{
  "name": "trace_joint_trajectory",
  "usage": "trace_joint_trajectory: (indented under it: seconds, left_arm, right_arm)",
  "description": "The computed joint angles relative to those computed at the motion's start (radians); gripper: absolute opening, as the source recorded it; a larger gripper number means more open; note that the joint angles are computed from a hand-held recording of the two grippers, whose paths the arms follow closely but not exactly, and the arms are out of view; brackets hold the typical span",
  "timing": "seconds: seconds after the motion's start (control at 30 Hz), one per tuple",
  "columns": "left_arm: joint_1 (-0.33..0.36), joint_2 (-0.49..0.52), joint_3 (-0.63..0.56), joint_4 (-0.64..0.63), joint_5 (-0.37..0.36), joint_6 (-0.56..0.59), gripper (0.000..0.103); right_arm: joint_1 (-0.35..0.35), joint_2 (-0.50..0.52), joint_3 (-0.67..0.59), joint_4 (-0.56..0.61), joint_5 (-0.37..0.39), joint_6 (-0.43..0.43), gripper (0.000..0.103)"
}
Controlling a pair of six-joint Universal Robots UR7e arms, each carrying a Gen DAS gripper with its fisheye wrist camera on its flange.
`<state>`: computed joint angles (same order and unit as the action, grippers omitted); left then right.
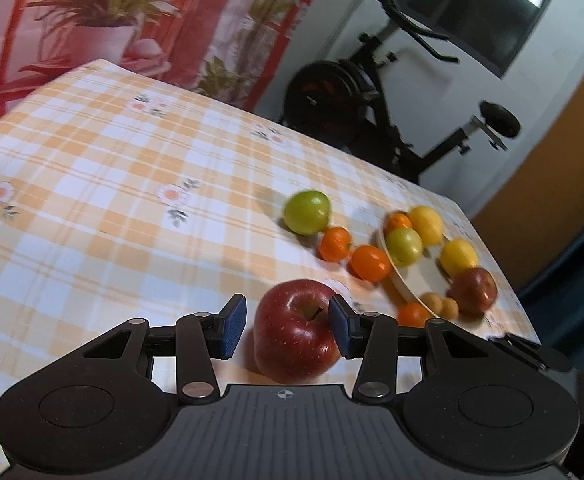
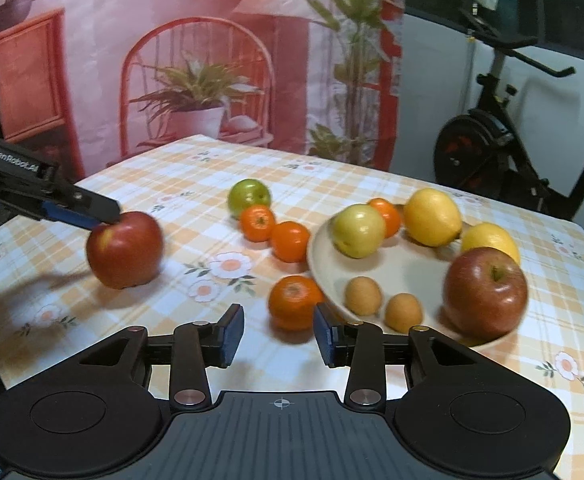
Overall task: Organize fruits
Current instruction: 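Move the left tool to the red apple on the table and close on it, then lift the red apple and carry it toward the plate with the left tool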
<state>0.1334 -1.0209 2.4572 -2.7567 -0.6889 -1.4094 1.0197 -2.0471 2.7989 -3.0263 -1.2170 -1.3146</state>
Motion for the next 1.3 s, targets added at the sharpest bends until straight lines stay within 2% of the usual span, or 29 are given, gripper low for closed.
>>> trace_joint_trajectory:
  seconds: [0.1,0.2,0.4,0.53,0.8,0.9,1.07,1.3]
  left_arm:
    - [0.005,0.025,-0.005,-0.045,-0.024,0.048,0.050]
    - [0.008,0.033,-0.003,-0.072,-0.035,0.068,0.050]
    - [0.010,0.028,0.005,-0.093,-0.044,0.064,0.050]
    - [0.013,0.027,0.013,-0.119,-0.048,0.069,0.049]
    - [0.018,0.020,0.027,-0.158,-0.058,0.073,0.045]
    - [0.018,0.017,0.034,-0.173,-0.062,0.075,0.045]
    - [0.019,0.014,0.054,-0.219,-0.069,0.070,0.045]
    - [0.020,0.007,0.088,-0.282,-0.047,0.026,0.042]
  right_arm:
    - [0.036,0.018,-0.006,0.019,-0.031,-0.009,0.037]
    - [0.069,0.037,-0.016,0.052,-0.054,-0.012,0.044]
    - [0.153,0.091,-0.034,0.100,-0.103,-0.033,0.052]
    - [0.223,0.151,-0.056,0.121,-0.133,-0.012,0.057]
    - [0.328,0.255,-0.075,0.092,-0.180,0.014,0.064]
    - [0.357,0.296,-0.080,0.049,-0.200,0.031,0.065]
    - [0.361,0.332,-0.078,-0.005,-0.207,0.048,0.059]
    - [0.353,0.336,-0.076,-0.011,-0.199,0.047,0.057]
